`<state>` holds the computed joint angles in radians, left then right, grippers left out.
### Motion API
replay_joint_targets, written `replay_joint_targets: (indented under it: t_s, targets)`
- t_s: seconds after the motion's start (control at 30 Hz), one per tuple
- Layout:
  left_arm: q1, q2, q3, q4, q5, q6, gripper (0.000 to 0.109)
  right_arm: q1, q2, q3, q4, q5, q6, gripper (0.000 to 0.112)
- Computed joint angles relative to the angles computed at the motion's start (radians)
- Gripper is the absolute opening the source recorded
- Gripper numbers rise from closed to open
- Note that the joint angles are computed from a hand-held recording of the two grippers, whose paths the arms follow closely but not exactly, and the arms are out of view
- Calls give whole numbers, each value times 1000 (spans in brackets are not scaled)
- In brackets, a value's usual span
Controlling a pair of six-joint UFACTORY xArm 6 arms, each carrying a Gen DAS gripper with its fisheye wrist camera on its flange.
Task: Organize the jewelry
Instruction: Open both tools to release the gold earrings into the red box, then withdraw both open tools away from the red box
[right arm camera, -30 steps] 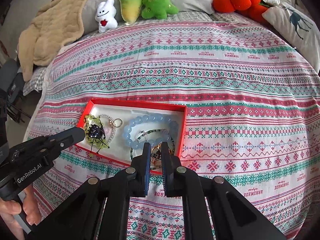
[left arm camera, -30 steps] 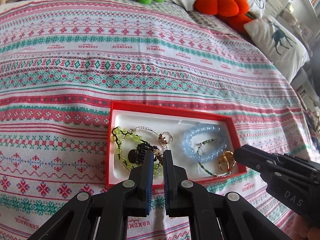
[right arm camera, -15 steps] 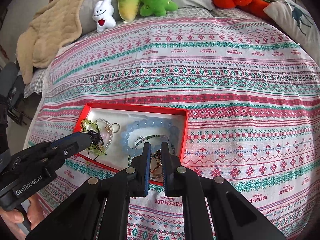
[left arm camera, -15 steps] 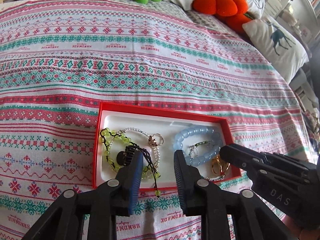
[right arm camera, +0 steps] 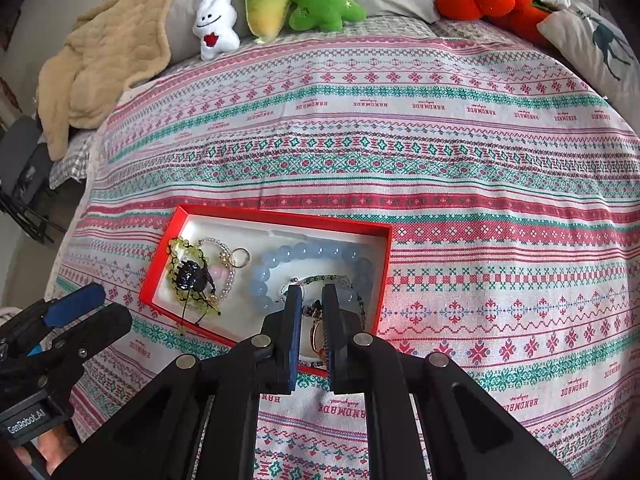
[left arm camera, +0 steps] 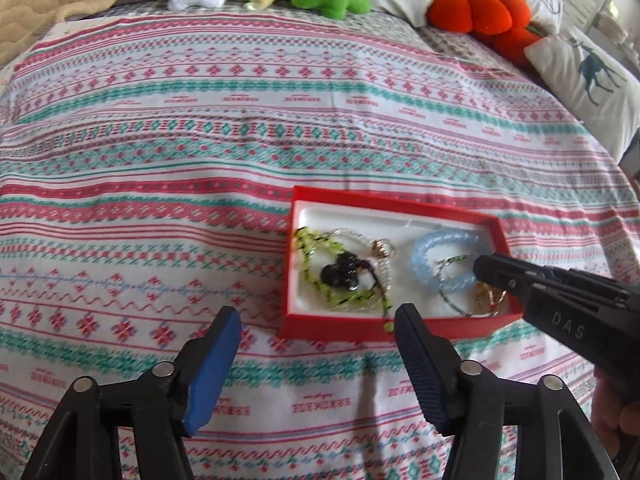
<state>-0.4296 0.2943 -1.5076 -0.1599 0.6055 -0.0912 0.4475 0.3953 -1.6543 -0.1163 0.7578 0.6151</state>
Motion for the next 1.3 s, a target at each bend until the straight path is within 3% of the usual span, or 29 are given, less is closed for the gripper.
replay_joint_targets:
  t_s: [0.3, 0.37, 0.43, 0.67, 0.97, 1.1, 1.3]
  targets:
    - [15, -41, 52, 43, 28, -43, 83, 13, 29, -35, 9, 18, -16, 14]
    - [14, -53, 68, 62, 20, -66, 85, 16, 22, -28, 10, 17, -26, 24]
    - [13, -65, 81, 74, 21, -80, 87, 20, 6, -9, -4, 9, -17, 44]
    - [6, -116, 148, 133, 14, -124, 94, 30, -85, 89, -48, -15, 29, 49]
    - [-31, -192, 262, 310, 25, -270, 103, 76, -223, 248, -108, 23, 60, 55]
    - [-24, -209, 303, 246, 37, -259, 103, 99, -266, 316, -106, 45, 48, 69]
    - [-31, -245, 383, 360, 9, -334, 103, 130, -306, 386, -118, 86, 64, 85]
